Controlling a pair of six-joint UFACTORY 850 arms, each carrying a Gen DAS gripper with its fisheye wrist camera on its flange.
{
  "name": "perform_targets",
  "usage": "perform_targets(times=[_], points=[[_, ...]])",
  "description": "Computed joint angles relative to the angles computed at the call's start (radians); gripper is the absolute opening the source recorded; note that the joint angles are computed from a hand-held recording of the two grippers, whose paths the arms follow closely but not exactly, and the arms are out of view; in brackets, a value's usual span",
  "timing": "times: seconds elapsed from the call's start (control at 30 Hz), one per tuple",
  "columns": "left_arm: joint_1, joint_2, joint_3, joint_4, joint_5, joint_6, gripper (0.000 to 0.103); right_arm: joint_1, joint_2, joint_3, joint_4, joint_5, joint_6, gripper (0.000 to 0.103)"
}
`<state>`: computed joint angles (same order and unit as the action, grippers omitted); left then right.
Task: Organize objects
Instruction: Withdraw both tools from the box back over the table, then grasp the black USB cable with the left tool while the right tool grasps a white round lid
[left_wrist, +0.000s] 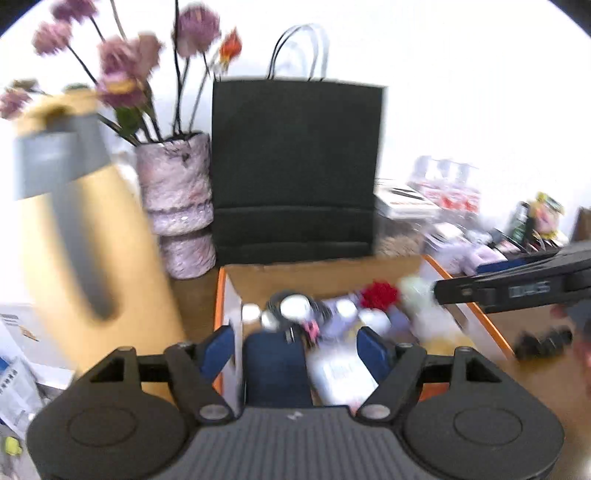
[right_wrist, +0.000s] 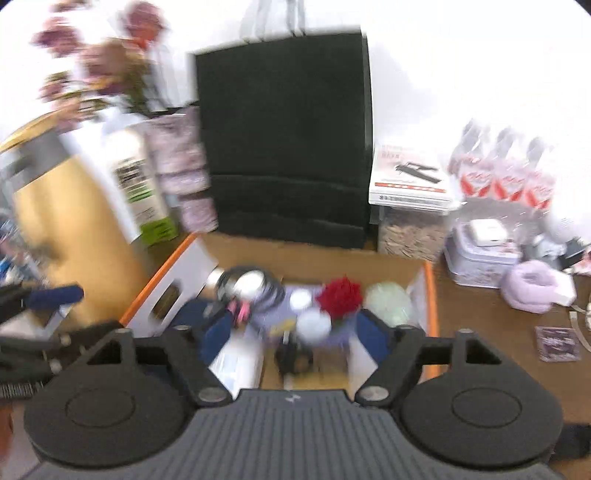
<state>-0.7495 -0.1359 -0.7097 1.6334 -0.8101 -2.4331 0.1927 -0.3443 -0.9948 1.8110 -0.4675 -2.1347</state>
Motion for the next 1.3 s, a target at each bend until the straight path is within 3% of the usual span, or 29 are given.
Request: perform_targets(times=[0.07, 0.13, 0.23, 0.33, 0.4, 0.47, 0.67, 0.8, 0.87, 1.0, 1.1, 1.2, 1.3], points=[[-0.148, 0.039, 0.088, 0.009, -0.114, -0.123, 0.084, -0.094, 0.119, 0.167, 0.016, -0.141, -0.120, 0.088], [-0.296, 0.058, 0.146, -0.039, -0.169, -0.228, 0.086, -0.202, 0.220, 0.318, -0.023, -0.279, -0.201, 0.100], [-0.518, 0.043, 0.183, -0.159, -0.233, -0.390, 0.088, -0.384, 0.360, 0.526, -0.086, -0.425, -0.307, 0.103], [-0.668, 0.007, 0.165, -0.350, -0.273, -0.384, 0.089, -0.589, 0.472, 0.672, -0.226, -0.492, -0.360, 0.103], [-0.731, -0.010, 0.146, -0.483, -0.307, -0.369, 0.089, -0.727, 0.524, 0.738, -0.279, -0.528, -0.407, 0.103], [-0.771, -0.012, 0.136, -0.549, -0.328, -0.359, 0.089, -0.816, 0.530, 0.748, -0.361, -0.545, -0.366, 0.103], [-0.776, -0.049, 0.084, -0.507, -0.398, -0.322, 0.089, -0.825, 0.558, 0.779, -0.299, -0.508, -0.412, 0.103], [-0.760, -0.068, 0.068, -0.432, -0.365, -0.321, 0.089, -0.800, 0.535, 0.797, -0.253, -0.494, -0.485, 0.103], [-0.734, -0.086, 0.057, -0.392, -0.318, -0.322, 0.089, -0.766, 0.508, 0.795, -0.201, -0.458, -0.519, 0.103], [-0.661, -0.148, 0.036, -0.174, -0.207, -0.340, 0.087, -0.704, 0.432, 0.772, -0.089, -0.407, -0.561, 0.098], [-0.585, -0.211, -0.012, -0.048, -0.109, -0.353, 0.070, -0.670, 0.371, 0.743, -0.021, -0.393, -0.587, 0.088], [-0.514, -0.279, -0.065, 0.107, -0.035, -0.354, 0.064, -0.651, 0.300, 0.693, -0.019, -0.406, -0.541, 0.079], [-0.459, -0.347, -0.125, 0.178, 0.007, -0.332, 0.064, -0.597, 0.241, 0.659, 0.005, -0.393, -0.540, 0.076]])
